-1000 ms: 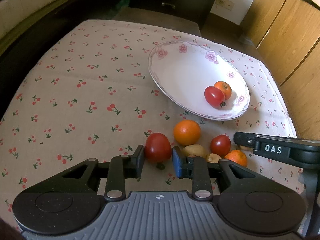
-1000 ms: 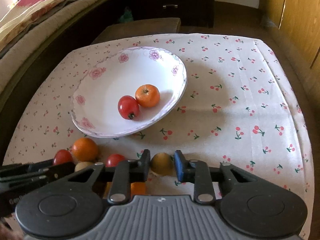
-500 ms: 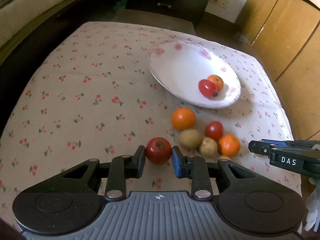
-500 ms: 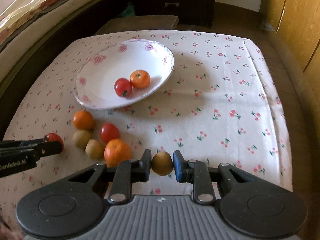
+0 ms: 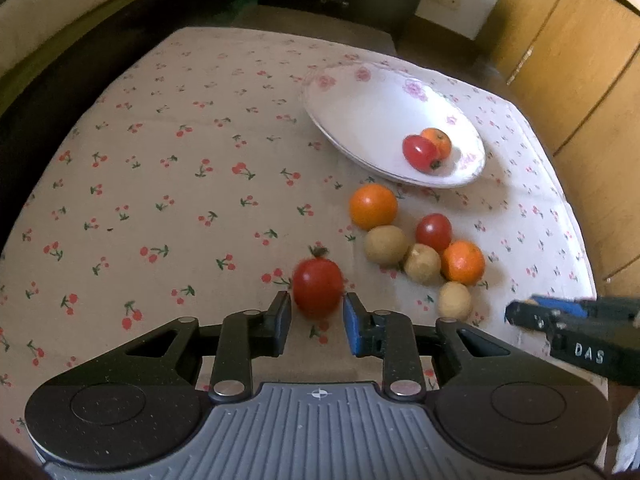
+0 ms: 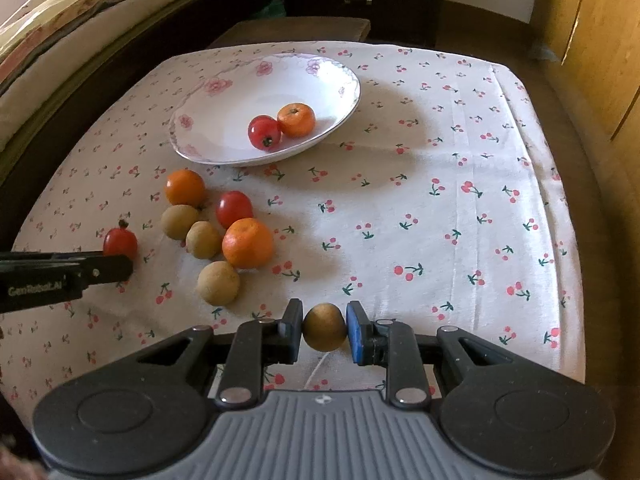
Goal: Organize fruits
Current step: 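Lift the tomato and brown fruit and carry them toward the bowl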
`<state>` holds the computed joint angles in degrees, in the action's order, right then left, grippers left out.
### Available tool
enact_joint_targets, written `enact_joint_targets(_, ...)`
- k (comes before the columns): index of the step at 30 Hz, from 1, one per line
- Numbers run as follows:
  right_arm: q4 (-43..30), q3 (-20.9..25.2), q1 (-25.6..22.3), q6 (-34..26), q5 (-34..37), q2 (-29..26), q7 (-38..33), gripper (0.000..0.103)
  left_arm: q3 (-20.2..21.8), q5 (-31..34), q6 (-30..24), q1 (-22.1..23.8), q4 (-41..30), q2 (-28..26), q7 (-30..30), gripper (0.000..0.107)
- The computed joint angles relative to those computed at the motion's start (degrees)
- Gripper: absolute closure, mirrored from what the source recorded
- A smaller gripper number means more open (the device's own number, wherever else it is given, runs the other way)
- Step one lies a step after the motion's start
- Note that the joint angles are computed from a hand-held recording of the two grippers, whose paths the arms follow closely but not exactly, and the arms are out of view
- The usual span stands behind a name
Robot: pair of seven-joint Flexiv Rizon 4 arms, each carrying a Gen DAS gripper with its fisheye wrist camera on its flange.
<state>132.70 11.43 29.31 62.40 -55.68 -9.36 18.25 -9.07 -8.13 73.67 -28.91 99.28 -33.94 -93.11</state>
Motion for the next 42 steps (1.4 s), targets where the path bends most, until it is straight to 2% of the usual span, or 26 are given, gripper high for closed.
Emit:
enact_joint_targets(2,0.1,0.0,-0.2,0.6,0.7,-0.3,-0.5,0.077,-1.3,-1.4,0.9,1.0,0.2,-0.2,0.1,0.065)
enact_joint_targets(4,0.2,-0.4,-0.3,1.1,-0.2,-0.4,-0.1,0.077,-2.6,-2.7,1.6,1.9,0.4,-0.3,0.4,0.054)
enact_joint_targets(9,0.1,-0.6,-0.4,1.6,-0.5,-0.6,0.2,0.077,-1.5,-2.6,0.5,0.6,-1.1,-1.1,-0.3,0.050)
enact_joint_targets(13,1.1,-1.2,-1.1,3.6,-2.3,0.2,3.0,0.077,-0.8,-2.1,0.3,0.0,-1.4,-1.1,-1.0,0.044)
enact_joint_targets(20,2.1,-0.9,-2.3,4.2,-3.4,1.3,5.4,0.071,2.2,0.9,-1.3,-2.3,-3.6,-2.1,-3.9,0.044)
enact_joint_targets(23,1.6,-0.8,-2.4,4.5,-3.5,0.6,5.0,0.071,3.1,2.3,-1.5,-3.0,-4.2,-2.3,-4.9,0.046)
enact_joint_targets(28,-0.7,0.3,-0.6,0.9,0.5,-1.1,-0.7,0.071,3.9,4.9,-2.2,-3.7,-4.3,-1.8,-5.3,0.065)
enact_joint_targets(30,-1.5,0.5,0.4,-1.4,1.6,-1.4,-2.5,0.077,4.0,5.5,-2.1,-3.6,-4.1,-1.6,-5.4,0.070)
enact_joint_targets(35,-1.0,0.5,0.9,-1.7,3.0,-0.3,-3.1,0.077,5.5,7.6,-3.2,-4.6,-4.3,-1.0,-6.3,0.071)
enact_joint_targets(38,-0.5,0.9,1.0,-2.3,3.2,0.8,-3.0,0.077,5.0,7.8,-3.3,-4.1,-3.0,0.3,-6.8,0.071)
enact_joint_targets(42,-0.2,1.2,0.8,-2.9,1.6,2.8,-1.3,0.077,5.7,9.5,-3.2,-4.8,-2.5,1.9,-7.9,0.071)
